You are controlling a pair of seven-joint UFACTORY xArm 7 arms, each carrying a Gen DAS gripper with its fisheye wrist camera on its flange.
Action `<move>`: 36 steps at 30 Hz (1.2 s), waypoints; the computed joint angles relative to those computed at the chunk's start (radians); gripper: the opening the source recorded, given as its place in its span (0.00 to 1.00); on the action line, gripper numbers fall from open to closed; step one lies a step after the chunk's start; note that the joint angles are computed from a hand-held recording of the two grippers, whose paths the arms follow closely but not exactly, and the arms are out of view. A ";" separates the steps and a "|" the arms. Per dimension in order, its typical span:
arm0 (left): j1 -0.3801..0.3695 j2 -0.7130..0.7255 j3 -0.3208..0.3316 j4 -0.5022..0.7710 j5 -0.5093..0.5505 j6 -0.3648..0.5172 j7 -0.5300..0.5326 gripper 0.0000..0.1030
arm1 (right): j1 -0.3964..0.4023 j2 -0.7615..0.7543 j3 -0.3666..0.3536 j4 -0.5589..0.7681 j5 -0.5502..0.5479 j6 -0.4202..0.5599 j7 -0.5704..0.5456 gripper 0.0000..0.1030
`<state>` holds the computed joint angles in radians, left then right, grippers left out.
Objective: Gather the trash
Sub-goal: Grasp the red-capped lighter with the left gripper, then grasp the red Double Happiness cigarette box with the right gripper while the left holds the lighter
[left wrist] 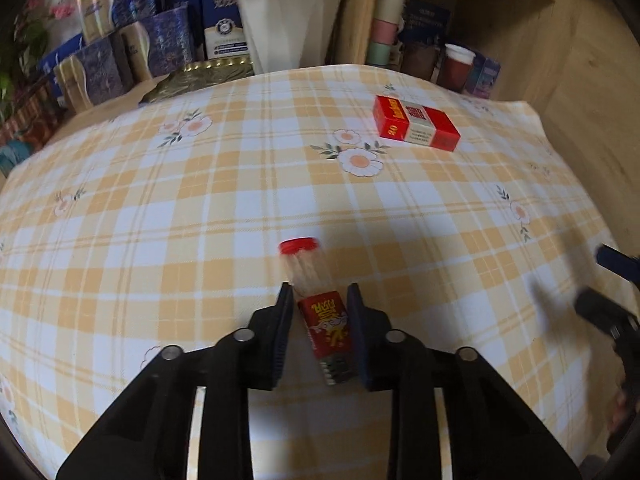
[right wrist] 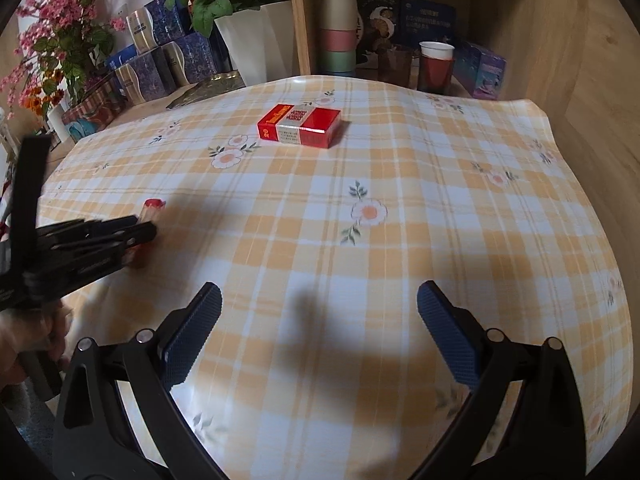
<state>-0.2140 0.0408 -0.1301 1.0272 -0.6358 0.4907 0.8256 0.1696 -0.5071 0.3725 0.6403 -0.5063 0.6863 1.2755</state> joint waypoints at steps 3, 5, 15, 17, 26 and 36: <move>0.032 0.016 0.021 0.036 -0.053 0.066 0.015 0.21 | -0.041 0.045 -0.021 0.018 -0.034 -0.063 0.007 0.94; 0.056 0.023 0.031 0.056 -0.083 0.092 0.036 0.20 | -0.073 0.094 -0.035 0.044 -0.059 -0.108 0.019 0.94; 0.170 0.105 0.060 0.196 -0.128 0.200 0.053 0.08 | -0.116 0.427 -0.155 0.296 -0.187 -0.239 0.127 0.94; 0.191 0.119 0.057 0.215 -0.133 0.228 0.064 0.08 | -0.097 0.504 -0.178 0.387 -0.217 -0.199 0.098 0.94; 0.238 0.164 0.047 0.250 -0.143 0.249 0.097 0.01 | -0.015 0.679 -0.286 0.578 -0.079 -0.092 -0.121 0.95; 0.247 0.174 0.039 0.267 -0.131 0.265 0.084 0.02 | 0.059 0.708 -0.354 0.606 -0.016 -0.093 -0.067 0.95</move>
<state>0.0333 0.2150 -0.0914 1.2943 -0.7667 0.7552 0.9091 0.2285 0.2004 0.0180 1.2460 -0.5228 0.5931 1.2087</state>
